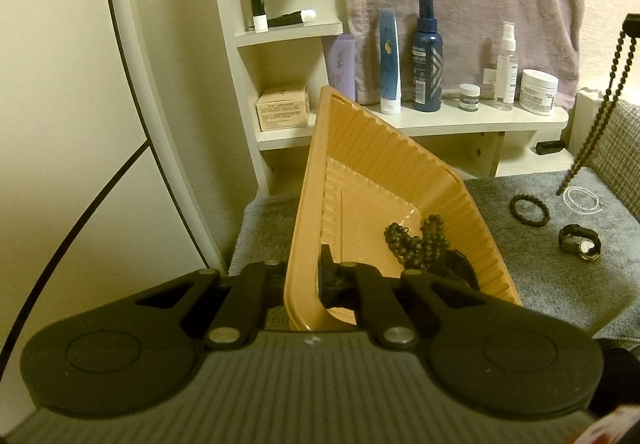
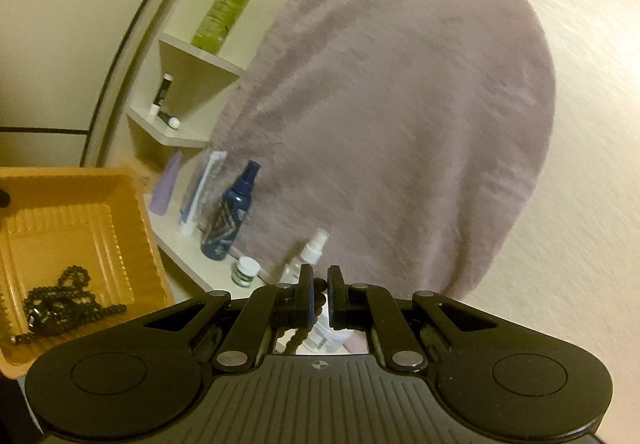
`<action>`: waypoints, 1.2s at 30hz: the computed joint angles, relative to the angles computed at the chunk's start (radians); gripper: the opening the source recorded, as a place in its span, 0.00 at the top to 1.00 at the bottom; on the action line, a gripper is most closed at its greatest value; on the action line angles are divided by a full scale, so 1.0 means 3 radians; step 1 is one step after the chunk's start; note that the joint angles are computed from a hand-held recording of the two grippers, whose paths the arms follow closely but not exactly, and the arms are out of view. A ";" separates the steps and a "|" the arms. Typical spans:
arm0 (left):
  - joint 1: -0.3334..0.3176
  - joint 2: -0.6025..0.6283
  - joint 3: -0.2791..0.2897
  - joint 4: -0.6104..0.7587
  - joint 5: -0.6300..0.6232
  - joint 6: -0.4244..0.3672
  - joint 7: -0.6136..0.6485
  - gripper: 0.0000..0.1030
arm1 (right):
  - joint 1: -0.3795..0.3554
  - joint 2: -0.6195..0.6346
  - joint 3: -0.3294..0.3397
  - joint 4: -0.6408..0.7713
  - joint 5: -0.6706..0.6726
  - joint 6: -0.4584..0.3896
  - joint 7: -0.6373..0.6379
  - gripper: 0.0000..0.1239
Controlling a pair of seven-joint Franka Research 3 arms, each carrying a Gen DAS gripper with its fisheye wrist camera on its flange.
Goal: Organize jewelry
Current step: 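Lift the brown bead strand high with the right gripper over the tray, then lower the strand into the tray and open the right gripper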
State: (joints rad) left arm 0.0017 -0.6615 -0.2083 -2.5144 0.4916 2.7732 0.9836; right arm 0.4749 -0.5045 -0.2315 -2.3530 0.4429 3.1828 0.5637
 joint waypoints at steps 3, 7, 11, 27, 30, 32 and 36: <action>-0.0004 0.0011 0.0004 0.0013 0.0000 -0.0006 0.0007 0.95 | 0.0194 -0.0026 -0.0123 0.0075 0.0006 -0.0145 -0.0138 0.95; -0.0004 0.0007 0.0008 0.0006 0.0007 -0.0001 0.0010 0.95 | 0.0436 -0.0052 -0.0236 0.0209 0.0125 -0.0407 -0.0455 0.95; -0.0007 0.0011 0.0010 0.0009 0.0005 0.0000 0.0017 0.95 | 0.0644 -0.0078 -0.0312 0.0362 0.0356 -0.0722 -0.0722 0.95; -0.0006 -0.0006 0.0033 -0.0036 -0.0025 0.0059 0.0039 0.95 | 0.0679 0.0404 -0.0011 0.1007 0.1028 -0.1707 -0.1395 0.95; -0.0006 -0.0008 0.0035 -0.0039 -0.0031 0.0063 0.0048 0.95 | 0.0553 0.0535 0.0093 0.1121 0.1022 -0.1809 -0.1434 0.95; 0.0000 -0.0007 0.0029 -0.0038 -0.0031 0.0066 0.0046 0.95 | 0.0456 0.0607 0.0170 0.1177 0.1000 -0.1863 -0.1439 0.95; -0.0001 -0.0008 0.0031 -0.0038 -0.0039 0.0070 0.0049 0.95 | 0.0287 0.0759 0.0302 0.1304 0.1032 -0.1956 -0.1436 0.95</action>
State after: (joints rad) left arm 0.0015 -0.6638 -0.1989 -2.5257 0.4799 2.7942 0.9982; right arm 0.5610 -0.2770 -0.1408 -1.9616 0.7526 2.5961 0.1328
